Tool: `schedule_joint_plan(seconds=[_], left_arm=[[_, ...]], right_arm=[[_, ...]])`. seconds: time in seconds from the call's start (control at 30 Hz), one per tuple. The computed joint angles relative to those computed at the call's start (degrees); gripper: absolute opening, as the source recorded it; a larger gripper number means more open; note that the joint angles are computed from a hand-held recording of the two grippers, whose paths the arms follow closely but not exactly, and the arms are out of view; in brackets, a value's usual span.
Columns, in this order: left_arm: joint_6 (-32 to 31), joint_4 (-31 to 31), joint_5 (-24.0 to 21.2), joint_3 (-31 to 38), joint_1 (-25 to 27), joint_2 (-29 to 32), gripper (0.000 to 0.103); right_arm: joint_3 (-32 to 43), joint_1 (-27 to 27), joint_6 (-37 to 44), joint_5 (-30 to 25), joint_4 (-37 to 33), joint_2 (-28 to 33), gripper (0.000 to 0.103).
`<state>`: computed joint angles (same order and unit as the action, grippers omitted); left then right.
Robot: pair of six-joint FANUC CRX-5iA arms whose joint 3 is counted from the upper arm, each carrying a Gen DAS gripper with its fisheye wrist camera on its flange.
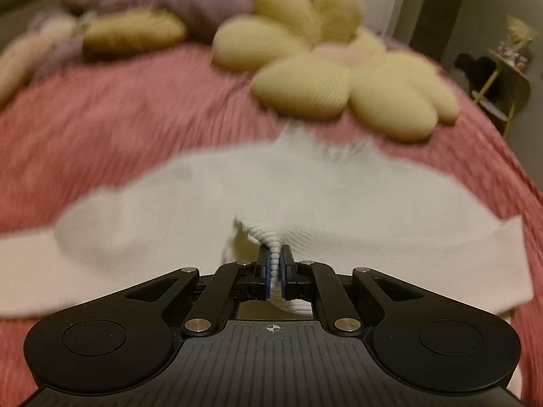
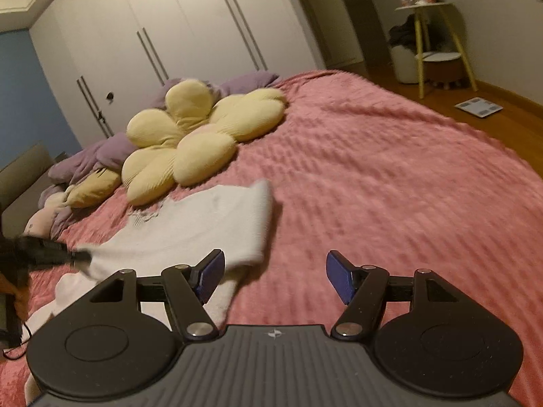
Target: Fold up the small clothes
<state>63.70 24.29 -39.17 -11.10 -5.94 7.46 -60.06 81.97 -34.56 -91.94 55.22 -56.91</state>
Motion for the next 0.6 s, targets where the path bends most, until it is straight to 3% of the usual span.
schedule_joint_plan(seconds=[0.03,0.1,0.17,0.27,0.33,0.4,0.5,0.6], left_arm=[[-0.6,1.4,-1.3,-0.1,0.6,0.6,0.012],[-1.4,4.4,-1.6,-1.2,1.3,1.2,0.037],[-4.2,9.8,-1.9,-2.7,1.8,2.0,0.052],[-5.1,12.3,-1.6,-3.7,1.6,2.3,0.053],[-6.3,12.8,-1.8,-3.3,1.4,2.8,0.047],[-9.4,15.2,-2.3,-3.4,1.1,3.4,0.013],[-9.5,15.0,-1.2,-3.4,0.9,3.3,0.007],[-14.0,20.3,2.7,-6.7,0.7,1.0,0.007]], right_arm=[[0.1,-3.2,1.4,3.6,0.3,0.7,0.066],[0.6,-9.9,3.8,11.5,0.7,1.8,0.066],[0.5,-17.2,4.2,21.2,1.1,2.2,0.066],[-0.8,-27.2,1.7,36.0,-0.2,2.1,0.066],[-1.4,-32.9,-0.3,44.3,-2.2,3.3,0.065],[-2.1,-36.8,-3.1,49.8,-3.4,5.0,0.061],[-4.5,-43.5,-11.3,59.3,-1.2,6.9,0.051],[-5.1,-48.4,-15.8,65.9,1.3,9.6,0.044]])
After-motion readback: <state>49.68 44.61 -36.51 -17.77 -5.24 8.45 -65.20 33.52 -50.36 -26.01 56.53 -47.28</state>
